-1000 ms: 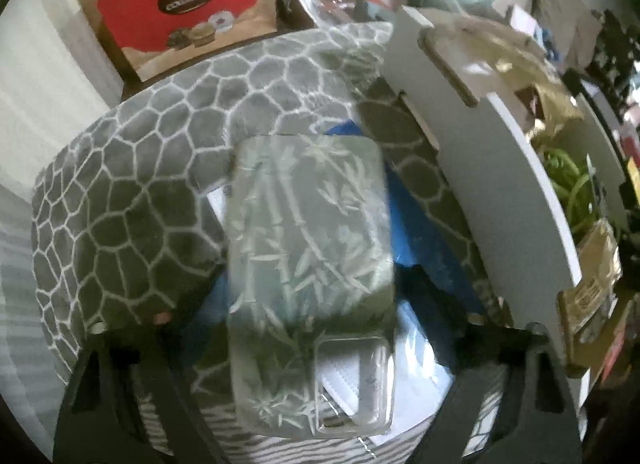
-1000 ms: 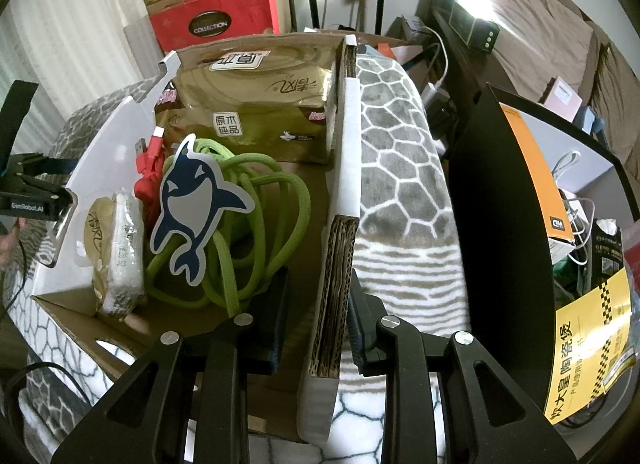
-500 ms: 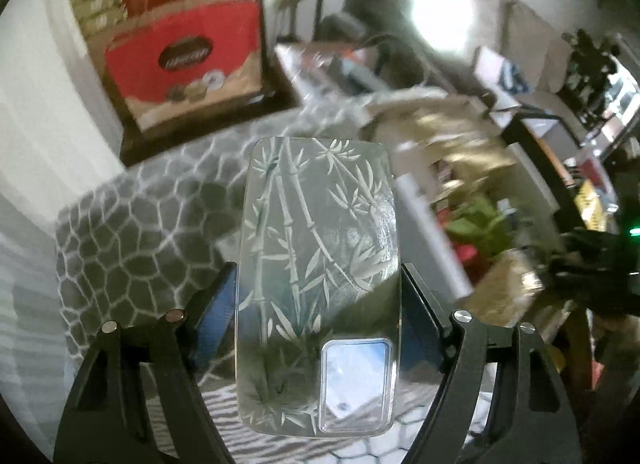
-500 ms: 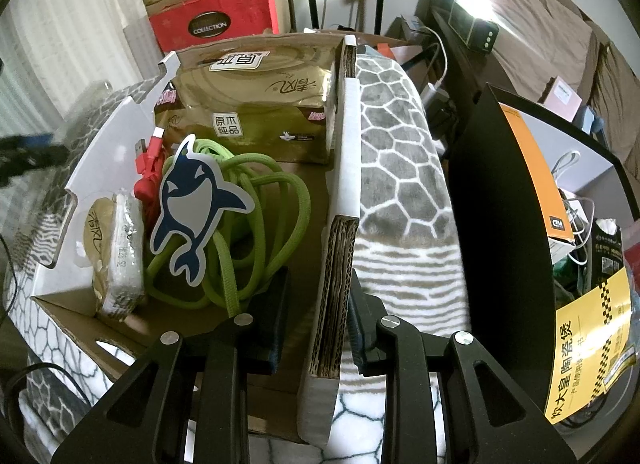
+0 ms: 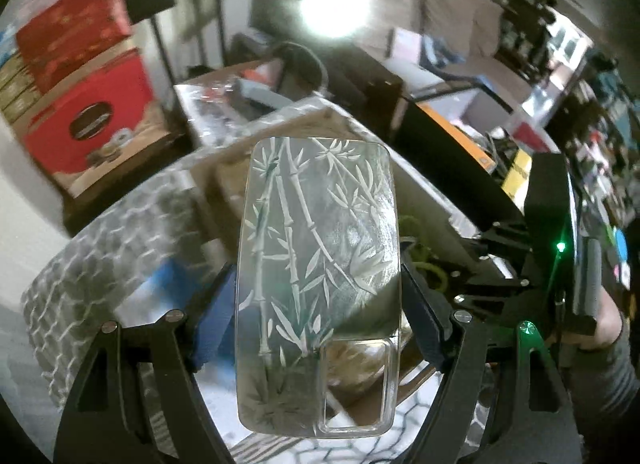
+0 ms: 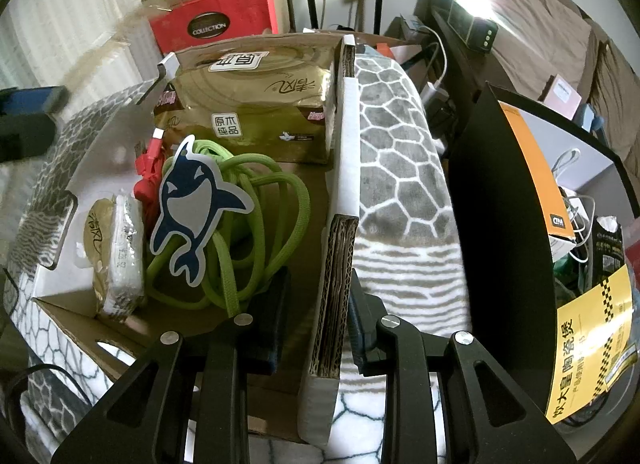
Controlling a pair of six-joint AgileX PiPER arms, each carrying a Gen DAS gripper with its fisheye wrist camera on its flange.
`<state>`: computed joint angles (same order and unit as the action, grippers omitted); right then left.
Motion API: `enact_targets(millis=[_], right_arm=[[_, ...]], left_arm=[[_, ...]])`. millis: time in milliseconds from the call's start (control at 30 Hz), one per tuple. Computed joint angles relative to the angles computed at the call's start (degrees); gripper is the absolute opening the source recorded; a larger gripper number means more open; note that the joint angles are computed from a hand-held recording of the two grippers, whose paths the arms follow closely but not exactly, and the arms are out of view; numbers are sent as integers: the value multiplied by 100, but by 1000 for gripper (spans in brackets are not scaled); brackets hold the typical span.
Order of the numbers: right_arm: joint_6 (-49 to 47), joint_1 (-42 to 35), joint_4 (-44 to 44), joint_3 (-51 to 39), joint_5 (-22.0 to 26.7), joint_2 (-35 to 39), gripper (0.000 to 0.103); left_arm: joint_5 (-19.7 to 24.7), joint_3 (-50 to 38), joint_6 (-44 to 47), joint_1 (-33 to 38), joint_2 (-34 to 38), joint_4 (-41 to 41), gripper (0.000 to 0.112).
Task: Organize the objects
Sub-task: 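Carry the phone case over the box and lower it inside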
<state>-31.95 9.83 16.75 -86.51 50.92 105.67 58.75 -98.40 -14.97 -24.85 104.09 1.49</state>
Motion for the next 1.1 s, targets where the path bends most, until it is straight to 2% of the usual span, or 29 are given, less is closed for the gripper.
enact_targets(millis=[200,533,700,833,967,1100], right_arm=[[-41,-40,56,-21,34,12,27],[-60,-95,150,-67,109,32,27],[-46,-103,166,-43,121,8,27],[-18,-91,154,-56,134,10,27],[-24,-89,159,-86,158,28,27],[20,-76,129,-141,177,64,27]], left_arm=[[-116,-369,437,-122,532,-387,76],[110,-654,895,-466,1063,-143,76],[52,-567,1255,-261,1106,-595,76],[61,-496,1329,-268,1095,-578,76],[214,-616,1358,-335,1164,-472,76],[578,-920,1417,-362,1474,-446,76]])
